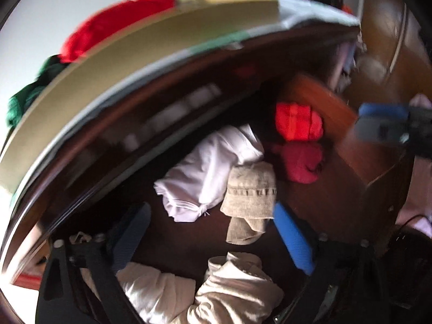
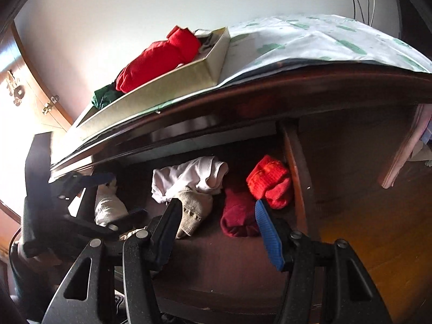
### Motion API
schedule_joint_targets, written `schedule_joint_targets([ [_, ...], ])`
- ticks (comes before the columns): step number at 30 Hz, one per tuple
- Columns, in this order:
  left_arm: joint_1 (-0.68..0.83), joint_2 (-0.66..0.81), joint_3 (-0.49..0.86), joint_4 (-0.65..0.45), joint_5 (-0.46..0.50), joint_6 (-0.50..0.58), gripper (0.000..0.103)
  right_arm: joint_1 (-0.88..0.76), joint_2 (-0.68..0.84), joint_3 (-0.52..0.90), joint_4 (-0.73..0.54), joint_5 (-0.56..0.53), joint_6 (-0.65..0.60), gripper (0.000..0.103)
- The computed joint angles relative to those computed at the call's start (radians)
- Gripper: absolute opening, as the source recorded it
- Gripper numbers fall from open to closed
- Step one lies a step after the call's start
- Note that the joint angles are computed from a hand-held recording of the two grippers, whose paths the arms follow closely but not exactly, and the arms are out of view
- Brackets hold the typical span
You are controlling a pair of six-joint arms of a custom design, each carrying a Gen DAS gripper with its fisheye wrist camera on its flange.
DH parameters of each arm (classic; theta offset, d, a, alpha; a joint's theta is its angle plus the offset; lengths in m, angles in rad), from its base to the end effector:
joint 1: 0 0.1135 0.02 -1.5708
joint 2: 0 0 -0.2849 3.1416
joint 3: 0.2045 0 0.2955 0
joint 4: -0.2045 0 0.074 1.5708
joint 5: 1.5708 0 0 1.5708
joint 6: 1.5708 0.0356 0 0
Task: Take underwear out of drawer
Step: 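Grasp the beige sock in the drawer with the left tool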
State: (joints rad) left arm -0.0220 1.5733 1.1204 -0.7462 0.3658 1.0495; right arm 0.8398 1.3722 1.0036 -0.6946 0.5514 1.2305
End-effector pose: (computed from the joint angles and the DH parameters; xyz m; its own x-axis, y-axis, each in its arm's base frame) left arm 0.3457 -0.0203 0.2258 -0.3334 0.8173 -0.4699 0.8827 0.4457 0.1490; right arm 0.2182 0.2154 0.2534 -0.6323 0.4976 -0.5938 0.3951 0.8664 0.3054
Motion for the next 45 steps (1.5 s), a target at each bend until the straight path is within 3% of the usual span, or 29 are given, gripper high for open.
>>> schedule_joint_targets([
  [15,-0.138,0.149,0.099,-0.113,-0.128,-0.053,0.074,-0.050,-0.038,-0.083,0.095,-0.072,-0.025,0.059],
  [18,-0.168,0.186,0.126,-0.138,-0.174,-0.075,0.063,-0.052,-0.056,-0.095,0.107,-0.073,-0.036,0.059],
  [26,-0.219,0.213,0.128,-0.152,-0.250,-0.088,0.067,-0.051,-0.086,-0.107,0.091,-0.056,-0.054,0.059],
  [28,-0.225,0.217,0.130,-0.152,-0.246,-0.098,0.062,-0.061,-0.089,-0.115,0.093,-0.075,-0.057,0.059],
  [29,-0.218,0.211,0.124,-0.153,-0.239,-0.094,0.057,-0.065,-0.092,-0.122,0.097,-0.084,-0.057,0.059],
  [31,-0.200,0.223,0.155,-0.182,-0.204,-0.084,0.034,-0.073,-0.103,-0.137,0.105,-0.101,-0.056,0.059],
  [34,-0.162,0.269,0.217,-0.274,-0.140,-0.083,0.029,-0.078,-0.107,-0.145,0.098,-0.107,-0.041,0.059],
  [40,-0.087,0.240,0.229,-0.317,-0.048,-0.044,0.027,-0.085,-0.107,-0.139,0.093,-0.122,-0.038,0.059],
  [45,0.032,0.180,0.241,-0.374,0.118,-0.036,0.027,-0.093,-0.086,-0.113,0.073,-0.140,-0.060,0.059],
])
